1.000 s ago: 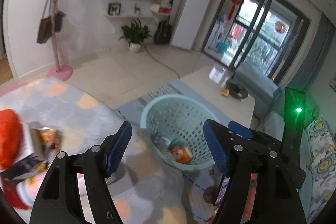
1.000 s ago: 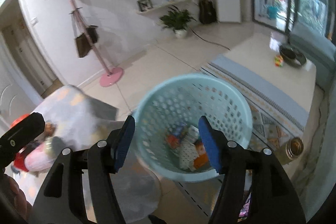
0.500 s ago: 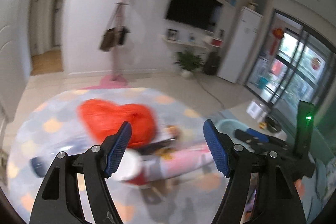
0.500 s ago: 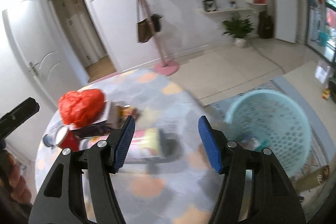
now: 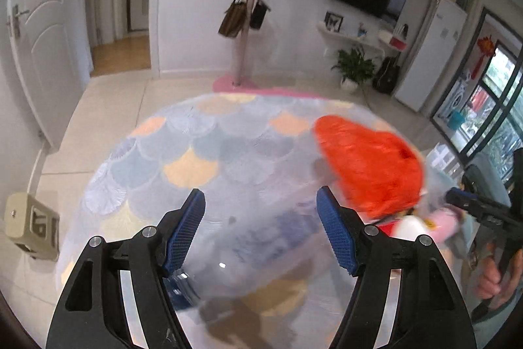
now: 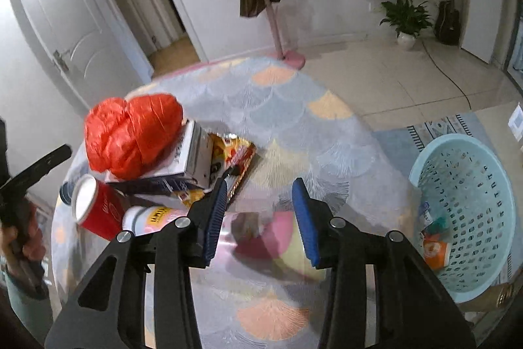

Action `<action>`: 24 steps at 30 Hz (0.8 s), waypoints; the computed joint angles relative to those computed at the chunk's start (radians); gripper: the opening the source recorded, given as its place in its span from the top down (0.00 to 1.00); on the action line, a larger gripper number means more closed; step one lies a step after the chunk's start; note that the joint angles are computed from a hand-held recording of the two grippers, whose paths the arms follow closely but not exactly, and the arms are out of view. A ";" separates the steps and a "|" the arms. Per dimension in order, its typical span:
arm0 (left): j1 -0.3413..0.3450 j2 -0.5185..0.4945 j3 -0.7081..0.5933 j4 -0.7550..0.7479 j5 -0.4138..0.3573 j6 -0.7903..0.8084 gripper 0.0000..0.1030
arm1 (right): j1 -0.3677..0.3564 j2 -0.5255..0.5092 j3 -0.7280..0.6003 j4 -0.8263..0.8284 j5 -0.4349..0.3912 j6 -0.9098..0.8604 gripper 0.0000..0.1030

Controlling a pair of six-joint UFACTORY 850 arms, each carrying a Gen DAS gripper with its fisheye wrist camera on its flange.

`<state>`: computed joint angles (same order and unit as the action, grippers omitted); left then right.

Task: Collect trash
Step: 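Move both tools back over the table toward the bottles, then grasp the pink drink bottle with the right tool while the left tool grasps the clear plastic bottle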

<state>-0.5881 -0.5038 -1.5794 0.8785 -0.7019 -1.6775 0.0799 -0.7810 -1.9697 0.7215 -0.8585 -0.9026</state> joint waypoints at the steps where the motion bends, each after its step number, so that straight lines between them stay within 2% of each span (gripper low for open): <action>1: 0.010 0.001 0.009 -0.018 0.016 0.024 0.33 | -0.001 -0.003 -0.003 -0.013 -0.011 -0.003 0.63; 5: 0.033 0.012 0.040 -0.106 0.094 0.113 0.33 | -0.004 0.010 0.020 -0.046 -0.048 -0.031 0.63; 7: 0.032 0.030 0.070 -0.117 0.139 0.119 0.33 | -0.019 0.018 0.034 -0.022 -0.104 -0.060 0.63; 9: 0.024 0.062 0.117 -0.110 0.194 0.109 0.25 | -0.034 0.027 0.050 0.004 -0.161 -0.094 0.63; 10: 0.016 0.069 0.130 -0.100 0.202 0.097 0.24 | -0.042 0.037 0.068 0.021 -0.187 -0.117 0.62; 13: 0.002 0.087 0.150 -0.136 0.230 0.147 0.23 | -0.060 0.079 0.136 0.057 -0.231 -0.196 0.46; 14: -0.002 0.089 0.158 -0.145 0.238 0.158 0.21 | -0.063 0.096 0.162 0.066 -0.232 -0.223 0.40; 15: -0.006 0.090 0.160 -0.160 0.240 0.178 0.21 | -0.063 0.114 0.190 0.071 -0.229 -0.251 0.38; 20: -0.032 0.046 0.111 -0.200 0.151 0.253 0.22 | -0.032 0.203 0.336 0.011 -0.158 -0.368 0.38; 24: -0.028 0.033 0.107 -0.202 0.169 0.215 0.25 | -0.009 0.237 0.407 -0.005 -0.113 -0.390 0.38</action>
